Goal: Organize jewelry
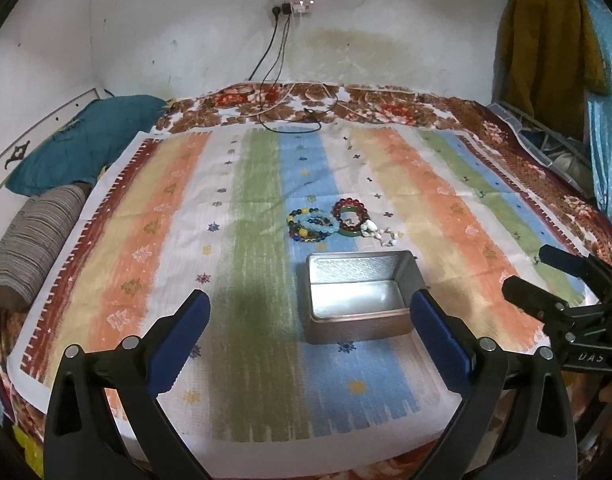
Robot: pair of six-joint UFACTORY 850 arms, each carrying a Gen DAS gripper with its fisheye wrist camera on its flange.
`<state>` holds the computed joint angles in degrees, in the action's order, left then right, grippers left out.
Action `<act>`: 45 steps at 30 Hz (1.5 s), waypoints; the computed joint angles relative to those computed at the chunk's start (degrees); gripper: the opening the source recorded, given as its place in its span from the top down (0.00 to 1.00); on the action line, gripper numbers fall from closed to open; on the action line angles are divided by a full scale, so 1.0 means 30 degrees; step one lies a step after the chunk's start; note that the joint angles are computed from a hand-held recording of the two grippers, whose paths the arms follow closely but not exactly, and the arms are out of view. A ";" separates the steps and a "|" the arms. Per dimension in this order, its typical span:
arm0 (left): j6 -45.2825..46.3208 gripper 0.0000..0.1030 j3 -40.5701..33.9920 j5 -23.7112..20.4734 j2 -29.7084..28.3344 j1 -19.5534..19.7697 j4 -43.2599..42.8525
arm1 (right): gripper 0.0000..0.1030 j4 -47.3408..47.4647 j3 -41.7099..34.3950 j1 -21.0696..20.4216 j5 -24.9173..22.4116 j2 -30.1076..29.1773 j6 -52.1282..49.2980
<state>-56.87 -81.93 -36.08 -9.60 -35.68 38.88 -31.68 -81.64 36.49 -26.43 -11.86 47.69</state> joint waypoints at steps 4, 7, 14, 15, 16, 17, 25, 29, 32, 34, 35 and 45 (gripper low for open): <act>-0.0004 0.05 -0.0650 -0.0592 -0.0511 0.0082 0.0581 | 0.04 0.0055 -0.0585 -0.0146 -0.0218 -0.0385 -0.0110; 0.0515 0.05 -0.1003 -0.0663 -0.0766 0.0210 0.0262 | 0.04 0.0383 -0.0983 -0.0260 -0.0375 -0.0657 -0.0544; 0.1157 0.05 -0.1973 -0.0800 -0.1504 0.0594 -0.0452 | 0.04 0.0768 -0.1936 -0.0505 -0.0589 -0.1318 -0.1056; 0.1272 0.05 -0.2158 -0.0863 -0.1641 0.0637 -0.0577 | 0.04 0.0881 -0.2091 -0.0544 -0.0627 -0.1418 -0.1204; 0.1450 0.05 -0.2330 -0.0912 -0.1753 0.0703 -0.0703 | 0.04 0.0947 -0.2275 -0.0568 -0.0676 -0.1545 -0.1331; 0.1549 0.05 -0.2492 -0.0981 -0.1870 0.0728 -0.0764 | 0.04 0.1053 -0.2471 -0.0604 -0.0726 -0.1679 -0.1501; 0.2371 0.05 -0.3628 -0.1300 -0.2680 0.1112 -0.1747 | 0.04 0.2046 -0.3861 -0.0952 -0.1181 -0.2640 -0.2535; 0.2827 0.05 -0.4219 -0.1444 -0.3108 0.1407 -0.2532 | 0.04 0.2878 -0.4635 -0.1205 -0.1496 -0.3196 -0.3251; 0.3437 0.05 -0.4972 -0.1565 -0.3638 0.1756 -0.3602 | 0.04 0.3404 -0.5180 -0.1333 -0.1752 -0.3593 -0.3632; 0.3687 0.05 -0.5380 -0.1638 -0.3959 0.1983 -0.4141 | 0.04 0.3704 -0.5539 -0.1389 -0.1901 -0.3867 -0.3877; 0.3822 0.05 -0.5615 -0.1715 -0.4144 0.2084 -0.4399 | 0.04 0.3798 -0.5690 -0.1412 -0.1971 -0.3980 -0.3968; 0.5057 0.05 -0.7341 -0.2304 -0.5520 0.2710 -0.6440 | 0.04 0.4764 -0.7497 -0.1739 -0.2816 -0.5296 -0.4533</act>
